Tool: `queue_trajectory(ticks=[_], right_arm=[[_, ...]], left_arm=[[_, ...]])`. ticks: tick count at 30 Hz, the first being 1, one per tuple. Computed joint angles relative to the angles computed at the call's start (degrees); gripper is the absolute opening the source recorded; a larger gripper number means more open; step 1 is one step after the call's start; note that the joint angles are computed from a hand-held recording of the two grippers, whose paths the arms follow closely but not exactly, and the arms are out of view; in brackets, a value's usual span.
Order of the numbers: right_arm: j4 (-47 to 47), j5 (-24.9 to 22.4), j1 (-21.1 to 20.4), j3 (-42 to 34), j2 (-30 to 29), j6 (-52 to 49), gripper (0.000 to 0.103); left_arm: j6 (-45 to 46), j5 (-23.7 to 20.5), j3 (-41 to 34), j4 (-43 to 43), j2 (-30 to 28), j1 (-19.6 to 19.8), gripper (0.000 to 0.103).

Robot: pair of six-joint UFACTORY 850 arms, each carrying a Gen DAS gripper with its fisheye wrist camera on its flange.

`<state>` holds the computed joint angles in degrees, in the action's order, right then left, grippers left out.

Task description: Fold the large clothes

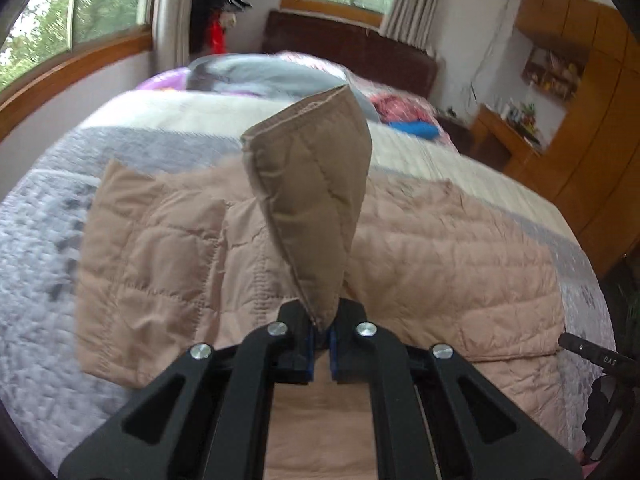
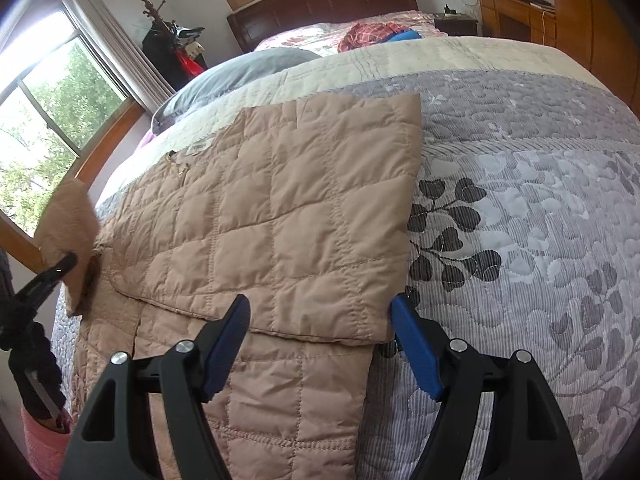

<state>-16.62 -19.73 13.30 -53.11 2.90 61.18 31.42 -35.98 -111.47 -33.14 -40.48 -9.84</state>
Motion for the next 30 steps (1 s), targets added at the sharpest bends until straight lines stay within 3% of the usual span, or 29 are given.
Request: queue_trajectory(ticks=[4, 7, 12, 13, 15, 19, 21, 23, 24, 26, 28, 30], right_arm=[[0.50, -0.15, -0.19, -0.10, -0.60, -0.38, 0.074], [0.82, -0.41, -0.30, -0.26, -1.20, -0.82, 0.074], [0.94, -1.16, -0.26, -0.64, -2.01, -1.17, 0.074], [0.66, -1.52, -0.12, -0.83, -2.16, -0.99, 0.074], [-1.26, -2.46, 0.40, -1.28, -2.25, 0.72, 0.074], [-4.08, -4.39, 1.87, -2.79, -2.44, 3.09, 0.074], [-5.36, -6.58, 2.73, -4.38, -2.94, 4.11, 0.074], [-7.90, -9.71, 3.82, -6.08, -3.47, 6.42, 0.074], [-9.21, -12.00, 4.49, -7.26, -3.94, 7.46, 0.074], [-10.31, -15.66, 5.48, -9.29, -4.77, 8.68, 0.074], [-11.68, -18.72, 6.42, -11.30, -5.65, 9.51, 0.074], [-13.90, -22.52, 7.96, -13.53, -6.57, 11.24, 0.074]], left_arm=[[-2.94, -3.05, -3.68, 2.63, -4.27, -0.61, 0.004], [-1.18, -5.98, -4.30, 0.60, -5.37, -0.41, 0.010], [10.86, -14.86, -1.54, -12.67, -3.27, 1.61, 0.049], [14.85, -18.28, -0.15, -16.78, -2.21, 2.47, 0.052], [20.00, -20.93, 2.31, -20.74, -0.27, 3.53, 0.056], [21.97, -15.05, 4.78, -19.89, 2.24, 4.17, 0.056], [14.80, -7.09, 3.25, -11.19, 1.43, 3.97, 0.056], [6.67, -3.89, -0.43, -0.97, -1.23, 3.47, 0.054], [5.06, -4.32, -2.39, 1.34, -2.88, 3.43, 0.054], [-0.85, -10.34, -9.87, 6.35, -8.82, 3.33, 0.054], [-1.42, -15.50, -14.69, 4.56, -13.44, 3.87, 0.054], [1.42, -13.47, -12.67, 1.91, -12.85, 4.07, 0.056]])
